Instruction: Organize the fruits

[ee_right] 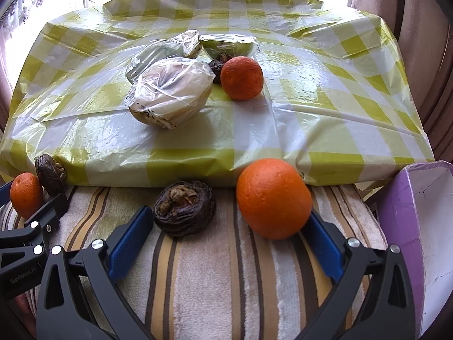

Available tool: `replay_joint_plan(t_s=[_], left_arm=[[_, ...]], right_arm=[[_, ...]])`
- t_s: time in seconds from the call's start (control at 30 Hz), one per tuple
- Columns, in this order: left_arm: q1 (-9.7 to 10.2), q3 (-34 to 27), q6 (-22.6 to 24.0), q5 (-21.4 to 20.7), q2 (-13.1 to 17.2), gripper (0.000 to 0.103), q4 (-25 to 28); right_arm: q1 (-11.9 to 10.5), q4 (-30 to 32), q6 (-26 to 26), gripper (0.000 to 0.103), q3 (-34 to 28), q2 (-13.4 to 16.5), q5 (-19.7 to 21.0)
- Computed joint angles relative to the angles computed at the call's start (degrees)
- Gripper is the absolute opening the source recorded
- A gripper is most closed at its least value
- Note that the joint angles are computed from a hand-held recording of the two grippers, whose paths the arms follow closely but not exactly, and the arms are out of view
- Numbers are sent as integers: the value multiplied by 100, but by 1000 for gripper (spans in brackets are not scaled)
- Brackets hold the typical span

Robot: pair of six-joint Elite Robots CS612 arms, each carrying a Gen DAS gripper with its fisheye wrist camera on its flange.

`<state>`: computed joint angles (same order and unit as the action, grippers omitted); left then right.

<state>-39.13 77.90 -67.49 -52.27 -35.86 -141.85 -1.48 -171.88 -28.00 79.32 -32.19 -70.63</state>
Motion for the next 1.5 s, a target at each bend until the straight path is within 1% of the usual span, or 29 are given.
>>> replay_joint_plan(t_s=[0.37,1.5], left_arm=[[-8,9,12,25,6,99,-7],[-18,45,24,49,11,99,-59]], right_arm=[[26,19,-18,102,-16,6,-58],[16,-1,-11,102,-5,6,-41]])
